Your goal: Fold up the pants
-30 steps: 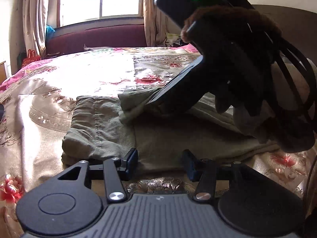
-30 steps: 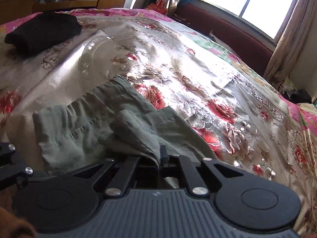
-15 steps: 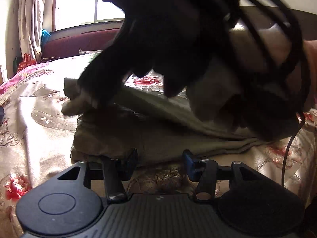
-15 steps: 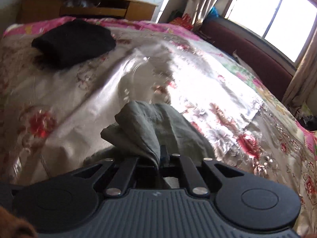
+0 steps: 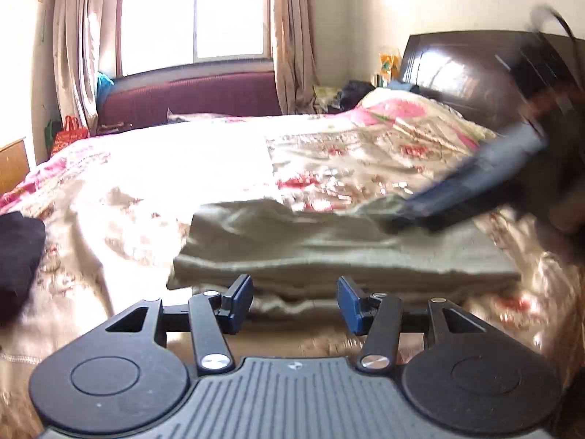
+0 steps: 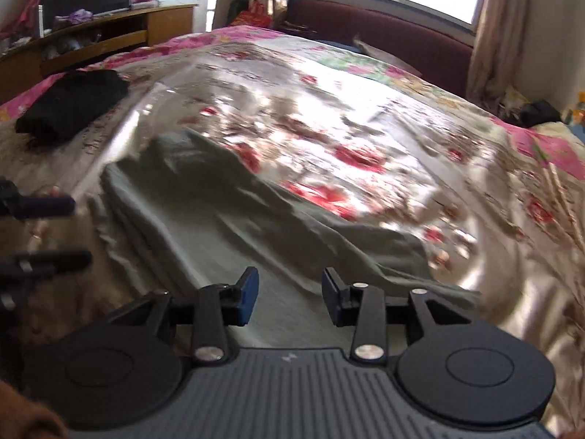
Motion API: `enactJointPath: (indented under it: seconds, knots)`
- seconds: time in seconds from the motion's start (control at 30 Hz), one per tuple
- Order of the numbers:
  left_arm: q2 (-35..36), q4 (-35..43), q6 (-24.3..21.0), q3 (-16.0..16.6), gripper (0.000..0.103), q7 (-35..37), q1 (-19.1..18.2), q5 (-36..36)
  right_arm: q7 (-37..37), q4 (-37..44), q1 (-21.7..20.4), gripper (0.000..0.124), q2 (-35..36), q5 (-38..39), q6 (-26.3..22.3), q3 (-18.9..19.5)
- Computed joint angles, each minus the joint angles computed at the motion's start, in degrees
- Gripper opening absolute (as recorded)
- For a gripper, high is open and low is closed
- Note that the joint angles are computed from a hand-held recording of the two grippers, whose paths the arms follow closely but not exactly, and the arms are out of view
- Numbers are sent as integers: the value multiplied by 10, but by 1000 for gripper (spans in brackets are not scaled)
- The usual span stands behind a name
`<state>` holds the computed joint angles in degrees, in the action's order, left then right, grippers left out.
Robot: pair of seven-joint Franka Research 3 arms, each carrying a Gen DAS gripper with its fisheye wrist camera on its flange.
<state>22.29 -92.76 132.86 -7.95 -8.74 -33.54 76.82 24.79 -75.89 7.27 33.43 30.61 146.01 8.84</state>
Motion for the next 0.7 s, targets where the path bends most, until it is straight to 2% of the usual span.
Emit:
enactJointPath:
  seconds: [0.03, 0.07, 0.13, 0.2, 0.3, 0.4, 0.53, 0.63, 0.7]
  knots:
    - [13, 19, -4, 0, 64, 19, 1, -4, 10, -21, 4, 40, -6, -16, 33, -21]
    - [24, 35, -11, 0, 64, 44, 0, -13, 26, -33, 5, 40, -11, -30, 44, -36]
    - [56, 78, -31, 4, 64, 98, -9, -29, 34, -52, -16, 40, -22, -30, 34, -37]
    - [75, 105, -28, 9, 64, 130, -15, -49, -7, -93, -40, 40, -42, -8, 58, -19]
    - [83, 116, -24, 16, 64, 159, -22, -79, -122, -157, -75, 40, -73, 38, 105, 14]
    - [97, 145, -28, 18, 64, 194, -32, -111, -209, -181, -90, 40, -84, 66, 109, 25]
    - [123, 193, -42, 27, 64, 253, -47, -140, -248, -195, -90, 39, -89, 101, 93, 19]
    - [148, 236, -44, 37, 64, 294, -59, -155, -316, -222, -89, 39, -90, 153, 166, 35]
    - [158, 253, -44, 42, 65, 313, -64, -168, -297, -216, -81, 38, -82, 165, 178, 30]
